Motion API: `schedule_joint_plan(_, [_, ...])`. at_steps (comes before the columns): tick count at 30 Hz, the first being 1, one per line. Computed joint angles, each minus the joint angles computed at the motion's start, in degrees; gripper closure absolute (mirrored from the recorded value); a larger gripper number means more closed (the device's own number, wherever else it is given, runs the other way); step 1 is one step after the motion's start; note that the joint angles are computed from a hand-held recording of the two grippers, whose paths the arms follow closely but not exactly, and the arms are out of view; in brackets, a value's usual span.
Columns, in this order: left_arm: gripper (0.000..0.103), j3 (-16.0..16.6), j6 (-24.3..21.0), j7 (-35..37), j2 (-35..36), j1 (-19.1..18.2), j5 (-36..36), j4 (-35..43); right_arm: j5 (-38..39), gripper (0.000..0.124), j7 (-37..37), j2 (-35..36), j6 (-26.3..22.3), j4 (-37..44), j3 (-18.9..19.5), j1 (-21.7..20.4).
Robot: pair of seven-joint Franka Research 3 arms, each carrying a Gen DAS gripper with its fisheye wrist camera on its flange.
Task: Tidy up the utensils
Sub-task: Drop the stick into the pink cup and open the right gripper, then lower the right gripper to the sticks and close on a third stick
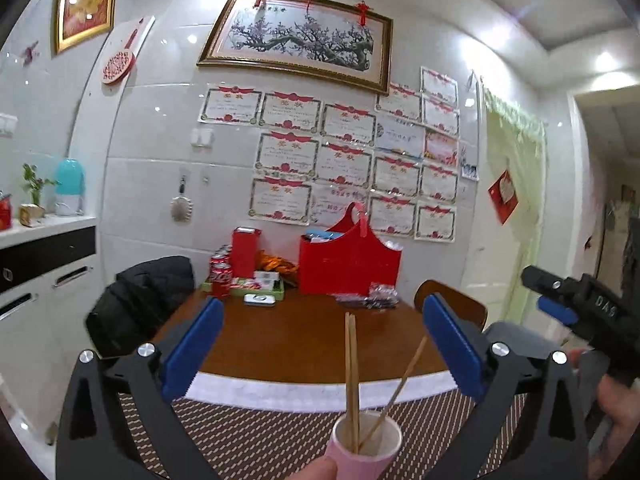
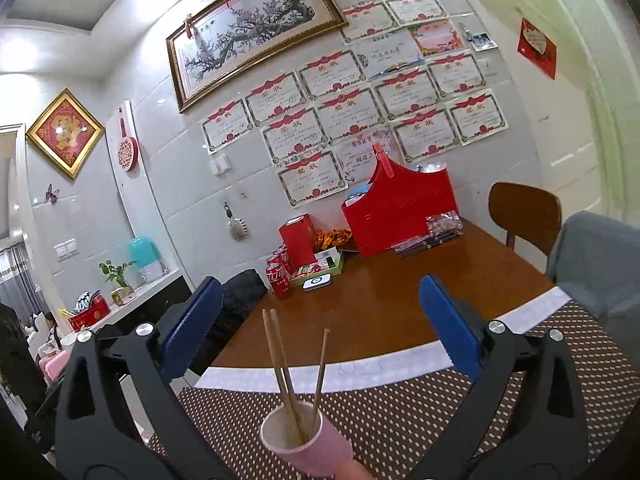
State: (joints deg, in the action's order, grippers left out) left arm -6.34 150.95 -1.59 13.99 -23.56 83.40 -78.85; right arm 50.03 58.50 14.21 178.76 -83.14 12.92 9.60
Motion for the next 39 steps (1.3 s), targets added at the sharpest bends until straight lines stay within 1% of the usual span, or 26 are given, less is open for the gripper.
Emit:
schedule_joint_plan(2, [0.004, -0.7, -2.3, 1.3, -2.5, -0.6, -0.8, -2.6, 1.4, 0.027, -2.1, -3.4, -0.5, -3.7, 0.4, -0.7])
schedule_joint_plan(5, [0.004, -2.5, -5.5, 1.5, -6.3, -0.6, -0.6, -6.9, 0.4, 0.027, -1.5, -7.6, -1.1, -8.7, -2.0, 1.0])
schedule_joint_plan(7, [0.004, -3.9, -6.2, 2.4, -8.8, 0.1, -2.0, -9.9, 0.0, 0.027, -0.8, -9.7, -2.6, -11.2, -3.6, 2.0])
schedule_joint_plan(9, [0.004, -5.2, -6.9, 4.3, -10.2, 1.0, -4.9, -11.7, -2.2, 0.027, 1.4, -11.8, -3.8, -14.2, -5.3, 3.3])
schedule_joint_plan(11, [0.004, -6.2, -6.7, 5.0, -11.9, 1.9, -7.1, -14.1, -3.4, 0.027, 2.0, -13.5, -5.1, -16.5, -6.5, 4.2])
schedule_joint_plan(13, [0.004, -7.2, -6.9, 6.2, -13.4, 2.7, -9.3, -16.4, -4.5, 0.027, 2.4, -14.9, -6.7, -18.6, -7.5, 5.0])
schedule_joint_plan(15, [0.004, -8.3, -9.0, 7.2, -14.4, 3.1, -10.2, -18.3, -4.8, 0.027, 2.7, -15.6, -7.8, -20.0, -8.2, 5.6])
schedule_joint_plan(18, [0.004, -9.4, -10.1, 9.2, -15.3, 3.6, -12.4, -20.6, -6.8, 0.027, 5.6, -16.7, -9.4, -22.2, -9.0, 6.0])
schedule_joint_plan(19, [0.004, -9.6, -10.6, 9.8, -15.5, 3.7, -13.7, -21.2, -6.4, 0.027, 5.5, -17.0, -9.5, -22.8, -9.2, 6.3])
schedule_joint_plan(23, [0.004, -10.1, -11.1, 12.4, -16.1, 4.3, -19.1, -24.2, -5.0, 0.027, 4.3, -18.2, -9.7, -25.4, -9.8, 7.2])
schedule_joint_plan(26, [0.004, -10.0, -10.3, 17.5, -15.2, 4.5, -26.2, -26.3, -4.9, 0.027, 3.9, -18.4, -10.6, -26.9, -10.0, 7.6])
schedule_joint_plan(32, [0.004, -9.2, -9.8, 27.7, -11.3, 4.4, -40.2, -28.3, -7.0, 0.027, 6.6, -17.5, -12.8, -28.1, -10.0, 7.4])
schedule_joint_plan(35, [0.004, -8.9, -9.9, 30.9, -10.2, 4.2, -44.2, -29.1, -7.6, 0.027, 7.0, -17.3, -13.4, -28.4, -9.9, 7.3])
schedule_joint_plan(39, [0.004, -8.6, -10.1, 33.0, -8.8, 3.7, -46.3, -29.5, -7.7, 0.027, 6.9, -17.2, -14.1, -28.5, -9.9, 7.2])
